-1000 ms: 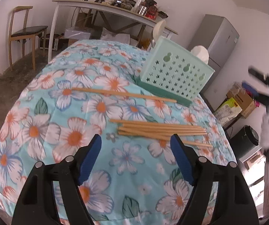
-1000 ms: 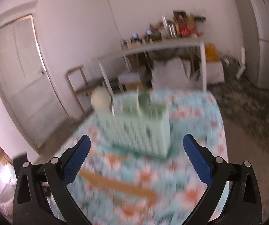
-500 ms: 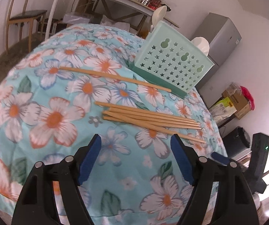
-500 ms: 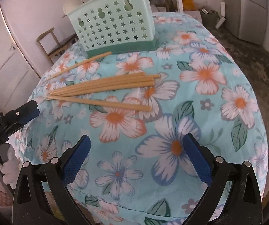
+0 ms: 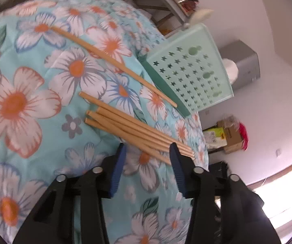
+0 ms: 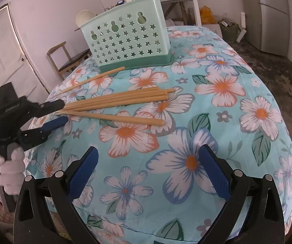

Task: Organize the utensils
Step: 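Move the left tool to the bamboo chopsticks and grasp one chopstick, then grasp another chopstick with the right tool while the left tool holds its chopstick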

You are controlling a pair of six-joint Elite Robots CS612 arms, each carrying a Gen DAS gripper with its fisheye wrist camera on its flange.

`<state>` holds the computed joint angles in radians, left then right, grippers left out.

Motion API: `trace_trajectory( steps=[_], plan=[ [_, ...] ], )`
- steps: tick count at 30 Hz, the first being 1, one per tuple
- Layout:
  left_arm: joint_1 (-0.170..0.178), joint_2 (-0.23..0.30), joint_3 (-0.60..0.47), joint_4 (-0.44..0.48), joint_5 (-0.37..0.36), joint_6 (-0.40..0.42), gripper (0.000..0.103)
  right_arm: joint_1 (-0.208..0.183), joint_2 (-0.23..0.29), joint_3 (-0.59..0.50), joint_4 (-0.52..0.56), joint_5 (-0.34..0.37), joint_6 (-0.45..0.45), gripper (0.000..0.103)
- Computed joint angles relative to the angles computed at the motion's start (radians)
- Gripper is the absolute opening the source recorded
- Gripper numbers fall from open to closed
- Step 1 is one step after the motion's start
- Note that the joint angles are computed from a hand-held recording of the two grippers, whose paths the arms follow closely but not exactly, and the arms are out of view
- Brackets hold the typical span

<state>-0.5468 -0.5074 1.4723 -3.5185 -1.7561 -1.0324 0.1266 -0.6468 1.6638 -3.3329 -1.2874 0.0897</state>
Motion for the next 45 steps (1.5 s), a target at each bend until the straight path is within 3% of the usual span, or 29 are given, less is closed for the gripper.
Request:
trace_trajectory(
  steps=[6, 8, 22, 39, 45],
  plan=[
    [0.010, 0.020, -0.030, 0.012, -0.013, -0.126, 0.018, -0.003, 0.005, 0.000, -0.016, 0.009, -0.015, 0.095],
    [0.012, 0.026, -0.036, 0.007, -0.015, -0.153, 0.016, -0.004, 0.006, -0.001, -0.018, 0.016, -0.019, 0.095],
    [0.011, 0.011, 0.018, -0.066, -0.020, -0.200, 0.014, -0.008, 0.009, 0.001, -0.025, 0.027, -0.012, 0.095],
    [0.042, 0.049, 0.014, -0.180, -0.109, -0.397, 0.017, 0.003, 0.011, -0.006, -0.030, -0.014, 0.058, 0.095],
    [0.043, 0.037, 0.023, -0.137, -0.095, -0.453, 0.013, 0.005, 0.011, -0.006, -0.033, -0.024, 0.084, 0.095]
  ],
)
